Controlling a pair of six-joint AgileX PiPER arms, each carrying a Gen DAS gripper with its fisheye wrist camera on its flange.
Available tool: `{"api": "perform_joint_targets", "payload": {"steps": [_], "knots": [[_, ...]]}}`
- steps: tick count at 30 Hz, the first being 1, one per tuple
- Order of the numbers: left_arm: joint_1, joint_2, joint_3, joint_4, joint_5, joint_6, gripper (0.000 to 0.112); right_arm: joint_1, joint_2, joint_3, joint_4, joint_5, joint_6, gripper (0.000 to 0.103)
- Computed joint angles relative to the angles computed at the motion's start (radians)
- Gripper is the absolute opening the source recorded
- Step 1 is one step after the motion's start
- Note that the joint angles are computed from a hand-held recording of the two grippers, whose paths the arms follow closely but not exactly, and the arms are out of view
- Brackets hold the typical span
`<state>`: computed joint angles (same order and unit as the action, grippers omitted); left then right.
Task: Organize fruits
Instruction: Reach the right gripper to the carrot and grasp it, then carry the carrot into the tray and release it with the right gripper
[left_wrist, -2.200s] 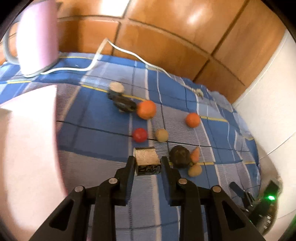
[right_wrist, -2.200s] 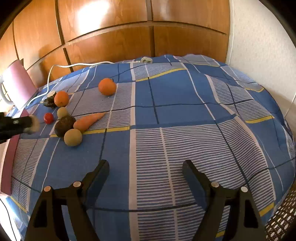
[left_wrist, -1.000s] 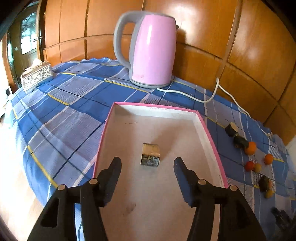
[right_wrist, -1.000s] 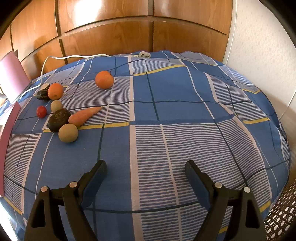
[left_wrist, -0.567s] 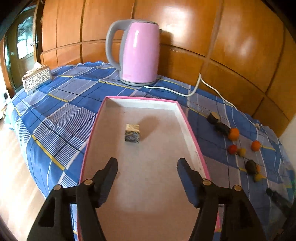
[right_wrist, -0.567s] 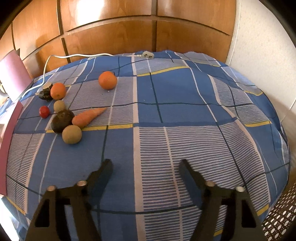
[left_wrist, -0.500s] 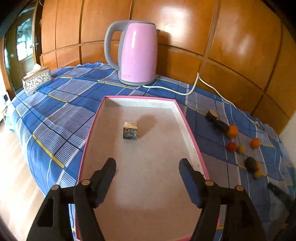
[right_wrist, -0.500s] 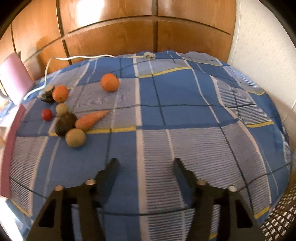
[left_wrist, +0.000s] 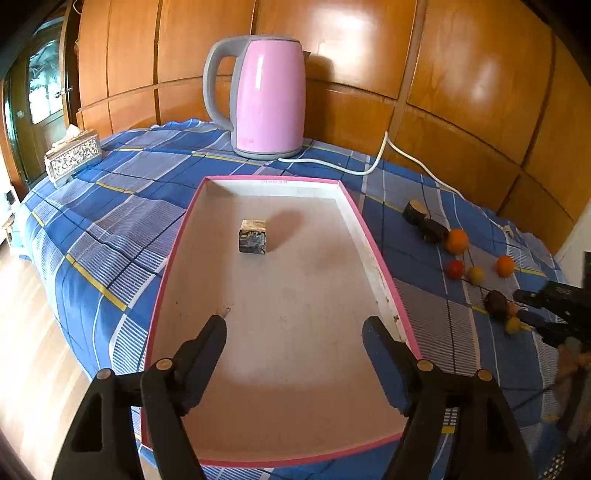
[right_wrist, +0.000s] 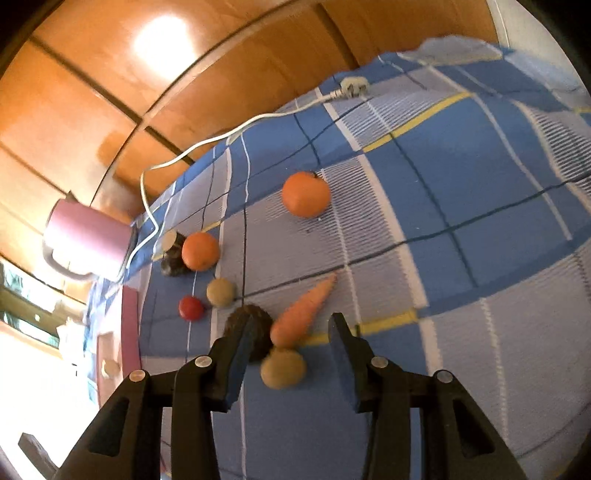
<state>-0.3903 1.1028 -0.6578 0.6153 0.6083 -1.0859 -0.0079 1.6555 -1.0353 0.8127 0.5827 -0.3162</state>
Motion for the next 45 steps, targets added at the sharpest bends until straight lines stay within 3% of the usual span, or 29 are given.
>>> {"api": "perform_joint_targets", "payload": {"steps": [3,7,10,13,17,22,28,34,37,41,45], "knots": [[0.010,0.002,0.001,-0.026,-0.012,0.032,0.077,0.024,0.072,-0.068,-0.059,0.020,0.093,0.040],[0.028,0.007,0.004,-0.048,-0.023,0.054,0.077,0.036,0.103,-0.090,-0.058,-0.002,0.100,0.022],[0.044,0.001,0.005,-0.050,-0.019,0.047,0.077,0.031,0.105,-0.092,-0.052,-0.001,0.083,0.018],[0.066,-0.004,-0.001,-0.043,-0.002,0.033,0.077,0.004,0.065,-0.075,0.022,-0.015,0.028,0.018],[0.121,-0.031,0.002,-0.036,0.022,0.016,0.077,0.023,-0.012,-0.085,0.002,-0.052,0.023,0.018],[0.243,-0.061,0.011,-0.068,0.019,0.054,0.078,0.107,-0.016,-0.139,0.079,0.007,-0.086,0.018],[0.338,-0.068,0.020,-0.143,-0.006,0.141,0.078,0.322,0.098,-0.243,0.164,0.104,-0.159,0.018],[0.340,-0.059,0.026,-0.193,-0.026,0.190,0.082,0.509,0.247,-0.443,0.064,0.145,-0.059,0.018],[0.332,-0.055,0.026,-0.189,-0.027,0.188,0.083,0.569,0.275,-0.502,-0.048,0.121,0.047,0.029],[0.335,-0.052,0.028,-0.206,-0.035,0.203,0.083,0.578,0.237,-0.442,-0.055,0.082,0.029,0.029],[0.307,-0.050,0.028,-0.185,-0.026,0.180,0.083,0.583,0.167,-0.352,-0.172,-0.005,0.101,0.029]]}}
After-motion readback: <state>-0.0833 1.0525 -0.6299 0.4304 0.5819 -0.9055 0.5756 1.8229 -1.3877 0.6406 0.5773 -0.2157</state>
